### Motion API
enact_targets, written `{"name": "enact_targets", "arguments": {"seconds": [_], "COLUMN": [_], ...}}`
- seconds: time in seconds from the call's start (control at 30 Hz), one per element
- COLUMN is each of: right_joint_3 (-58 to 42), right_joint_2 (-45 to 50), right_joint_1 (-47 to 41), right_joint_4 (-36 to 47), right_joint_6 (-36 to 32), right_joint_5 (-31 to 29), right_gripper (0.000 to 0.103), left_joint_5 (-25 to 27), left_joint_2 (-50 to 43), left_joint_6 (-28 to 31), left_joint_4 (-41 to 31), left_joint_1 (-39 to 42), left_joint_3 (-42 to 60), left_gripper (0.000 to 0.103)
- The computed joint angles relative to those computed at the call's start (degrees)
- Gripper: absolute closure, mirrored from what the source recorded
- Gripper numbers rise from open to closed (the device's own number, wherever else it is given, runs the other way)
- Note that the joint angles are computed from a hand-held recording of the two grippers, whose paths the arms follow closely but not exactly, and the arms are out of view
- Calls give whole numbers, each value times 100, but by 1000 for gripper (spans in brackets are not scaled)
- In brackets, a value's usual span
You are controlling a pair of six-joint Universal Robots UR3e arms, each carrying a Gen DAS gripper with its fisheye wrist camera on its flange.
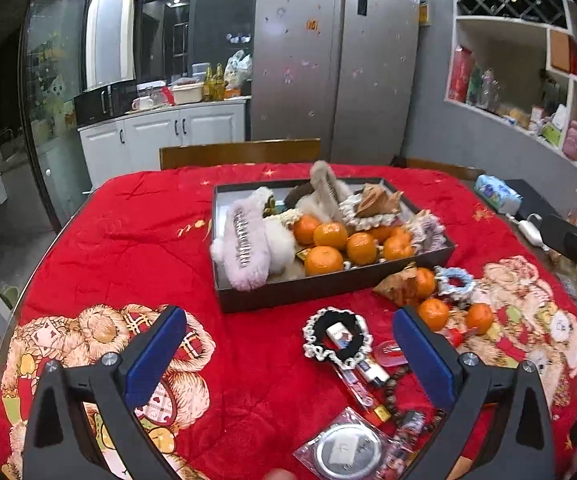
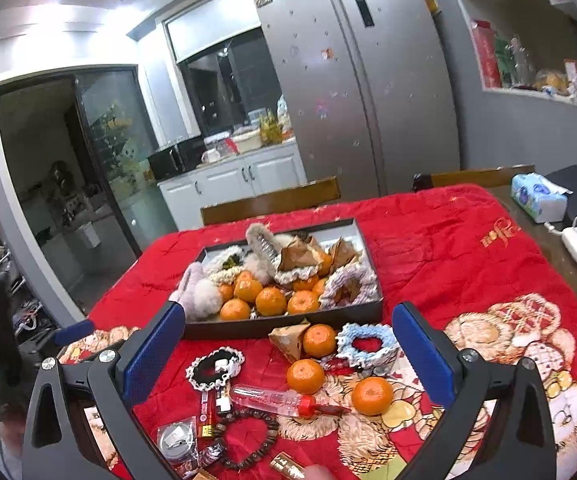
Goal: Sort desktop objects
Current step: 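Close the left tool on the black lace scrunchie while the right tool grasps a mandarin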
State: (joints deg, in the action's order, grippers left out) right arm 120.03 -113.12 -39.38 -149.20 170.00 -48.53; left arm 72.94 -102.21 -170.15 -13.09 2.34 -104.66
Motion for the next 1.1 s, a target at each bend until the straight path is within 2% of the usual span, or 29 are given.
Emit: {"name": "enact_targets", "arguments": {"seconds": [0.13,0.27,0.4,0.53,0.67,0.7,0.73,0.9,1.03,1.1], "right_joint_3": [-199,-172,-157,-369,-435,-437,-431,-397,-422,-476], "right_joint_2": [560,1071,1594,2137,2485,2543,2586,2672,2742,2800], "right_joint_1": [312,604,815,1095,1122,1158,1198,1330,1372,1475], "right_joint_4": [-66,-510,-855,-766,-621,-651,-744,-938,-832,-774], "right_joint_6": [-77,128,233,207,219,190,148,95,-157,-176], "right_joint_5": [-194,-481,-610,-928,-885,-921,-965,-1045,-853,-964], "right_gripper": [0,0,0,1,3,4,5,5,15,18], "left_joint_5": [20,219,190,330,539,634,464,376,365,337], "left_joint_2": [-536,-1091,-1556,-2034,-2452,-2525,-2530,-2610,-2629,-2614], "left_joint_6": [-89,-185,-141,-143,-105,-86,-142,-234,-242,-195], "left_joint_4": [-300,-446,-772,-806,-1202,-1238,-939,-965,-956,-966], "left_joint_1": [-77,-198,-239,-390,-499,-528,-446,-386,-382,-368], "left_joint_3": [495,947,1427,1834,2303,2353,2177,2228,2234,2214], "left_gripper": [0,0,3,3,3,2,2,0,0,0]}}
